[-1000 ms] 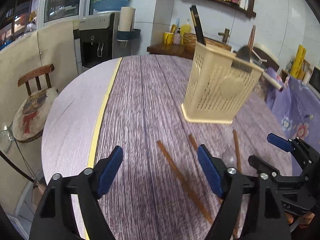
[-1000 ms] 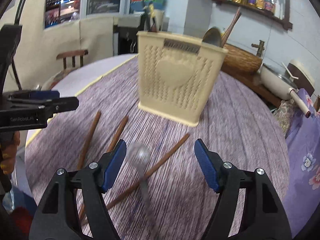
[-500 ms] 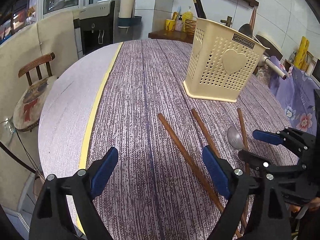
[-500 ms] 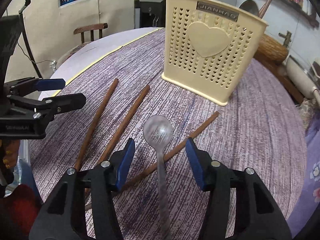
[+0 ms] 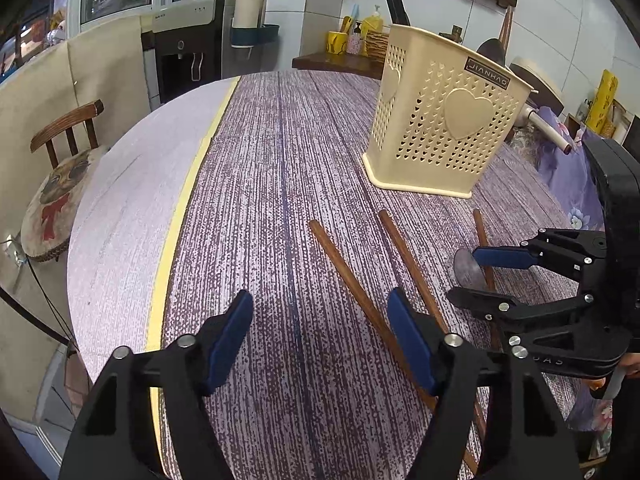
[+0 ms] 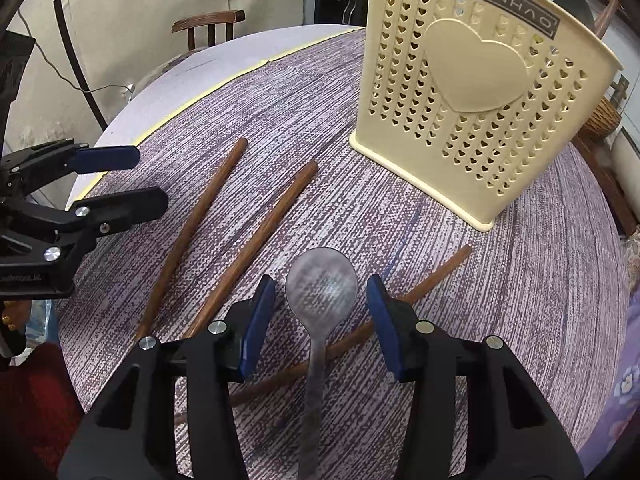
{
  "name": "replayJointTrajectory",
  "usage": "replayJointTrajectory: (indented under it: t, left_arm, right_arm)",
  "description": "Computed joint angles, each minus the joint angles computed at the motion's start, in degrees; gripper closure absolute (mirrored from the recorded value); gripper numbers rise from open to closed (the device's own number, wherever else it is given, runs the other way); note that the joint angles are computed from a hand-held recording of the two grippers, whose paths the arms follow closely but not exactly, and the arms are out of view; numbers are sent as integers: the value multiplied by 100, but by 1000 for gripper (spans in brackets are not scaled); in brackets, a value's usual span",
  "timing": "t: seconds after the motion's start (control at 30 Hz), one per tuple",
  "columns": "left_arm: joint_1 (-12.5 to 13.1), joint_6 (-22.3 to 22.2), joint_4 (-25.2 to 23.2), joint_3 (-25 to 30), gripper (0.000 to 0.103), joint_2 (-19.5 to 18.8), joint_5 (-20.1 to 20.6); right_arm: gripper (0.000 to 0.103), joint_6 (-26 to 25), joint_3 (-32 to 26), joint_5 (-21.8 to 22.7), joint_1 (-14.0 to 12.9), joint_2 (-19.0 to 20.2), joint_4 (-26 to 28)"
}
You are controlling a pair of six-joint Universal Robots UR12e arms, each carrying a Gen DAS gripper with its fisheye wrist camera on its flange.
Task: Organize utensils
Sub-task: 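Grasp another metal spoon with the right tool while the left tool grasps a brown chopstick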
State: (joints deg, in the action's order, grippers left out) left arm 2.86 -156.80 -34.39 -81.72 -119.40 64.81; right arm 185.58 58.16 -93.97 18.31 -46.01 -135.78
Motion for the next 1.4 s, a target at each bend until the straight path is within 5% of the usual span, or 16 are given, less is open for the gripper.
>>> replayJointTrajectory:
  t: [0.5,0.73,1.4]
  left_arm:
    - [-202,279,-686,399,69,-212,185]
    - [-270,254,-415,391,88,-251,411]
    - [-253,-270,-375,511,95,-295,67]
  right_arm:
    - [63,275,-94,93,-6,63,33]
    - [66,377,-69,-13,24,61,-45]
    - [66,720,476,-118,37,-187,-982]
